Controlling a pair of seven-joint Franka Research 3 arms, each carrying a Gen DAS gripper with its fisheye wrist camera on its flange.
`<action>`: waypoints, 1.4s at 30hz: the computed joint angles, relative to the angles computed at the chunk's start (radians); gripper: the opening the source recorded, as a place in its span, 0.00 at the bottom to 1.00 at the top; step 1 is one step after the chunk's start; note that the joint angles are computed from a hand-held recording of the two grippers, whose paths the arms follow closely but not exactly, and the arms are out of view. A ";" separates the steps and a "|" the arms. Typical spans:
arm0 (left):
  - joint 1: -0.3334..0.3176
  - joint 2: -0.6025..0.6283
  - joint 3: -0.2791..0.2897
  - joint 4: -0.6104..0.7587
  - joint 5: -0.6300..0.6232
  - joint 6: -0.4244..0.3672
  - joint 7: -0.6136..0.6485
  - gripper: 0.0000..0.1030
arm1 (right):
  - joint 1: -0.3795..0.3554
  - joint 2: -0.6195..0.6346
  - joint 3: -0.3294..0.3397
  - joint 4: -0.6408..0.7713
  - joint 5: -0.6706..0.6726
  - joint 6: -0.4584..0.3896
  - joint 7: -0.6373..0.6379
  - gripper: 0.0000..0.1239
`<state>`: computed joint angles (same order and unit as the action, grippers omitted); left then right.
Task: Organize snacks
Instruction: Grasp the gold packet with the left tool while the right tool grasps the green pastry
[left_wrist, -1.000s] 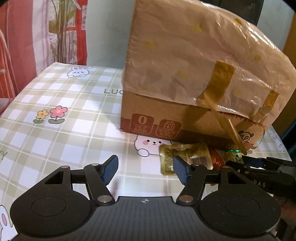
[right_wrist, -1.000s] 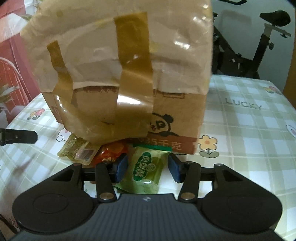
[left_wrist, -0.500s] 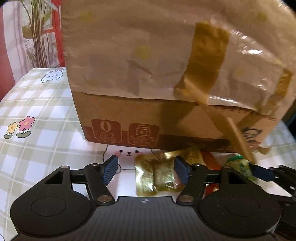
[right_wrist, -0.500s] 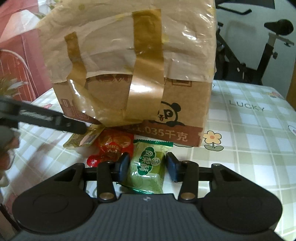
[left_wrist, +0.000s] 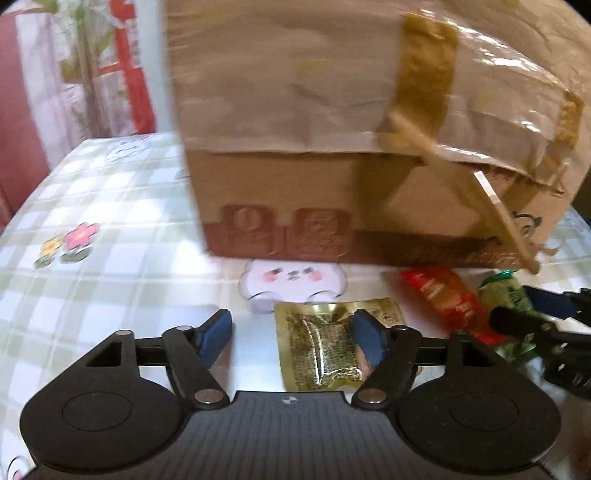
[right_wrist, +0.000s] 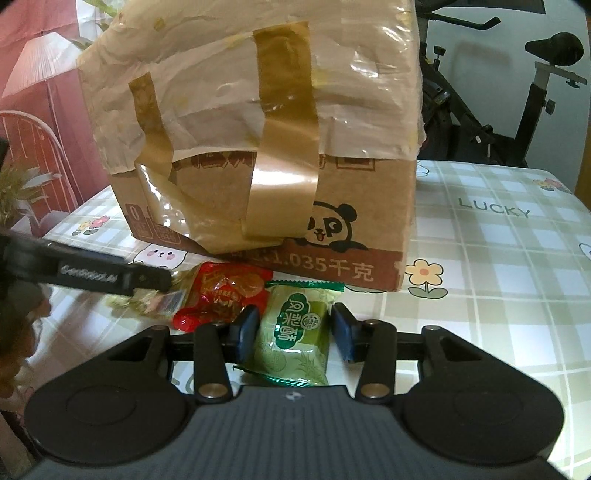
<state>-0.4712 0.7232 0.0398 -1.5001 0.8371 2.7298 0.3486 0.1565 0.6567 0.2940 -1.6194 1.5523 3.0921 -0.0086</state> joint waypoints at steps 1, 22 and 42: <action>-0.003 -0.012 0.016 -0.024 0.012 0.011 -0.028 0.76 | 0.001 0.000 -0.001 0.000 -0.004 -0.001 0.004 0.37; 0.100 -0.227 -0.010 -0.327 0.162 0.081 -0.381 0.74 | -0.008 0.006 0.022 0.003 -0.042 0.019 0.045 0.37; 0.036 -0.189 0.024 -0.262 0.061 0.169 -0.064 0.73 | -0.023 0.010 0.043 0.004 -0.055 0.029 0.047 0.37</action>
<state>-0.4354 0.5339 0.0636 -1.7620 0.8985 2.8986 0.2844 0.1332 0.6667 0.3371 -1.6158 1.4970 3.1207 0.0382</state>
